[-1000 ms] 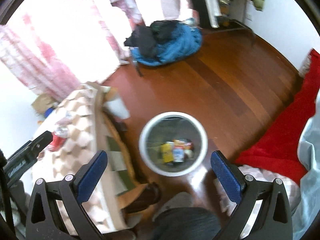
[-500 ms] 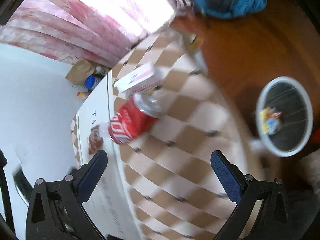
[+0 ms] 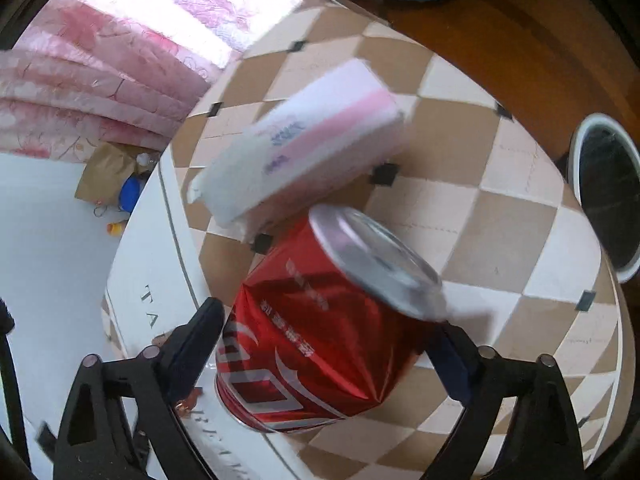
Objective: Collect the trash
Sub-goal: 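Grasp the brown snack packet with the left tool while the right tool grasps the red cola can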
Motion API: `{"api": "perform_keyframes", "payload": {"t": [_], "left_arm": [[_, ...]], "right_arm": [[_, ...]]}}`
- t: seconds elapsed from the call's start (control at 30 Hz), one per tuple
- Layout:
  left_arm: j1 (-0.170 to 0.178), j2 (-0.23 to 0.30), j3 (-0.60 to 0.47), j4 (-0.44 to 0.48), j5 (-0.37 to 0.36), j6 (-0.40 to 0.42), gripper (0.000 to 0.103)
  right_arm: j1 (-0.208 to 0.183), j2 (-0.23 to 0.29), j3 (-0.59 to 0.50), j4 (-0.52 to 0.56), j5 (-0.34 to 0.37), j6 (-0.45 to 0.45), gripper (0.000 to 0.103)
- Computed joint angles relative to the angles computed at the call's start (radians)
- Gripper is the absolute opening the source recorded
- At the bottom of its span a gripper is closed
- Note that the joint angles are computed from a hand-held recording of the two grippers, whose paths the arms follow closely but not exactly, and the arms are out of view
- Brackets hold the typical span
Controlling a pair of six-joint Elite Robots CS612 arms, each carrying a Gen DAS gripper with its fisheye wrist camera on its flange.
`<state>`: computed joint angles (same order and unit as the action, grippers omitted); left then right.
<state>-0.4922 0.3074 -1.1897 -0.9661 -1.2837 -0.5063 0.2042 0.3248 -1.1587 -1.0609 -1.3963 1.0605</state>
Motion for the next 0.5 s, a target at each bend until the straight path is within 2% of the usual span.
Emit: {"api": "perform_keyframes", "payload": {"t": [0.23, 0.33, 0.37, 0.43, 0.5], "left_arm": [[0.002, -0.018, 0.072, -0.079, -0.155, 0.111, 0.101], [-0.002, -0.022, 0.098, -0.088, -0.18, 0.16, 0.1], [-0.004, -0.021, 0.102, -0.092, -0.179, 0.173, 0.096], [-0.002, -0.022, 0.112, -0.09, -0.197, 0.184, 0.052], [0.001, -0.017, 0.102, -0.102, -0.227, 0.176, 0.044]], "right_arm": [[0.01, 0.007, -0.019, -0.009, -0.043, -0.128, 0.093], [0.004, 0.013, -0.041, 0.022, -0.043, -0.171, 0.092], [0.001, 0.016, -0.052, 0.033, -0.04, -0.188, 0.092], [-0.009, 0.022, -0.088, 0.077, -0.041, -0.225, 0.092], [-0.013, 0.024, -0.099, 0.099, -0.032, -0.246, 0.092]]}}
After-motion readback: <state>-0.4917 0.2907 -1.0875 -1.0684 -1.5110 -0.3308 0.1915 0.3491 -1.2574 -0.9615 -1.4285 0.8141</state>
